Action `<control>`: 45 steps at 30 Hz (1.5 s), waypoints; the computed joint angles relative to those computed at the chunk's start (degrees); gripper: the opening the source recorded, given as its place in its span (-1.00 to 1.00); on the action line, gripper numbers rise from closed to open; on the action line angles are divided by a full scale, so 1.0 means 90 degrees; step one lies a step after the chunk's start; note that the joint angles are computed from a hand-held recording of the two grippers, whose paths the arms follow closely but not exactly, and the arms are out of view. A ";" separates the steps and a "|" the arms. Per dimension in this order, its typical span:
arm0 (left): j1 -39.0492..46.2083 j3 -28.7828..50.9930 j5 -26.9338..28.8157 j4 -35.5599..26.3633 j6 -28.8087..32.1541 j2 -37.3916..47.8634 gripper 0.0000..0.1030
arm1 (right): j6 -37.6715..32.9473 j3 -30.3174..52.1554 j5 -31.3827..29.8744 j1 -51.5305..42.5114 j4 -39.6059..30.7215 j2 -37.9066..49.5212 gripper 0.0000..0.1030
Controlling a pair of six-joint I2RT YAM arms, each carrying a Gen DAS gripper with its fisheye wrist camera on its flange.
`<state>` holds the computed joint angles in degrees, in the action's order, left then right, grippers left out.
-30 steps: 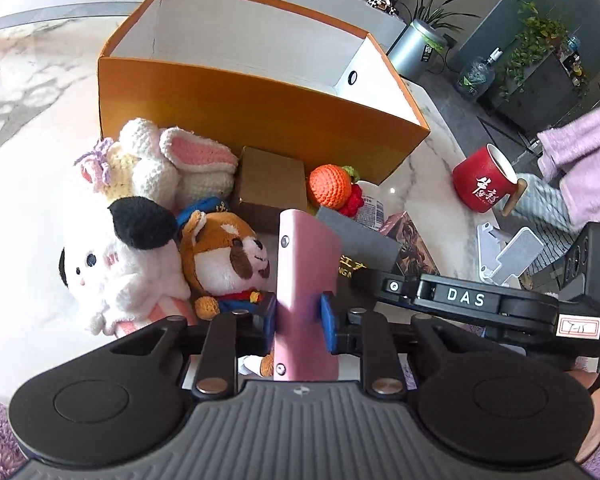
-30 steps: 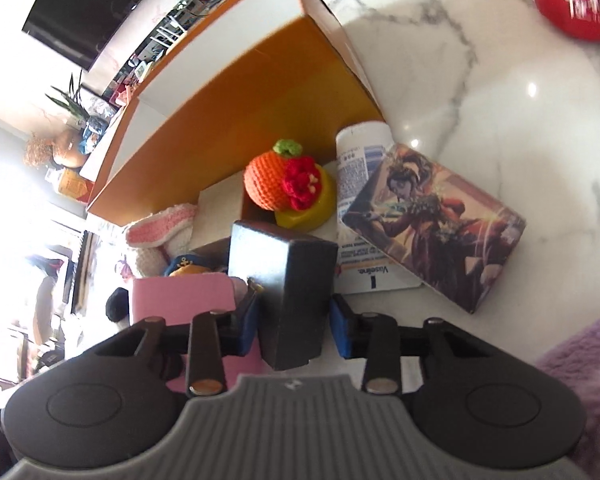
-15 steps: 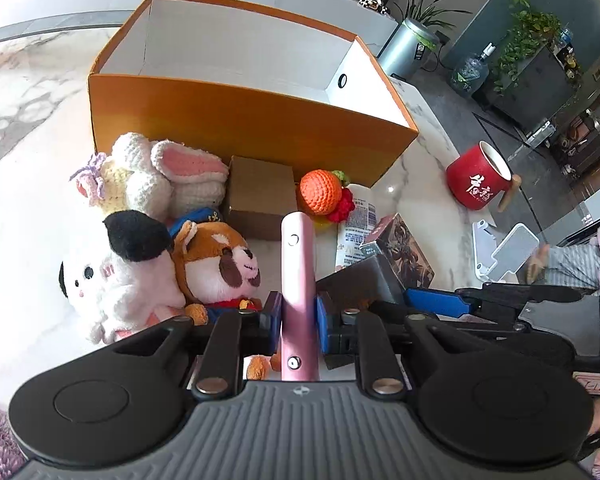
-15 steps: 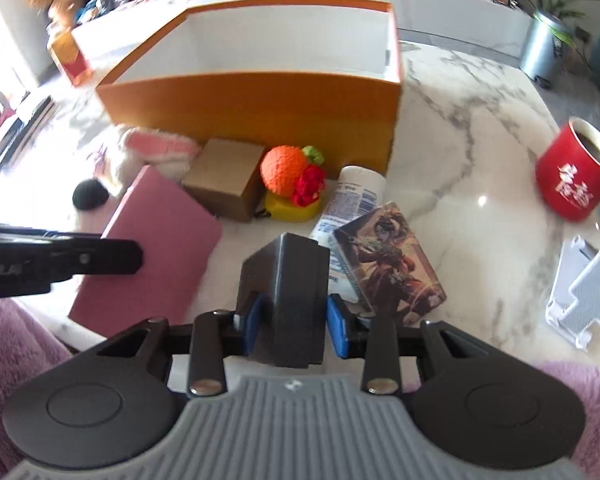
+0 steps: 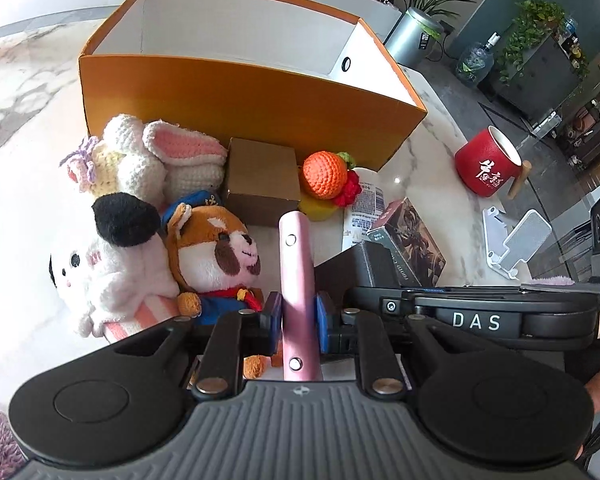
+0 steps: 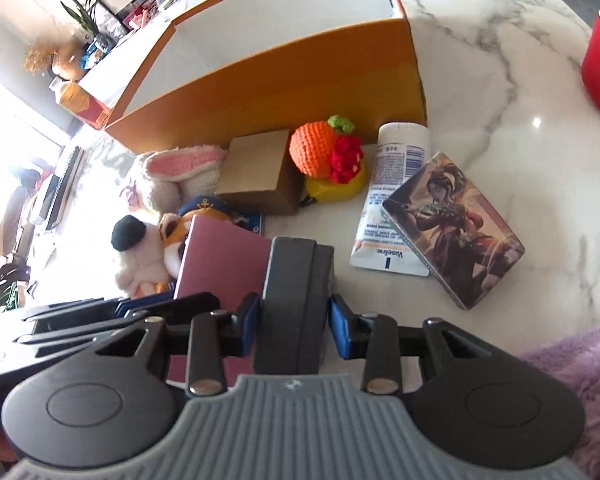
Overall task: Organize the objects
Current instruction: 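Lift and carry the pink notebook and black gift box over the orange box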
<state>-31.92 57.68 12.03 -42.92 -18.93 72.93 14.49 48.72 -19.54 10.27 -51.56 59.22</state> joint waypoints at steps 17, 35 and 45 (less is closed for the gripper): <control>0.1034 0.2325 0.0817 -0.0551 0.0624 0.0630 -0.61 | -0.0641 0.1872 0.0043 -0.0411 -0.0128 0.0284 -0.28; 0.1741 0.4980 0.0074 -0.0672 0.1390 0.4052 -0.61 | 0.0416 0.4001 0.0784 0.0151 0.1411 0.3824 -0.28; 0.1704 0.5445 0.0098 -0.1376 0.1698 0.4734 -0.59 | 0.0479 0.4208 0.0743 0.0286 0.1407 0.4435 -0.28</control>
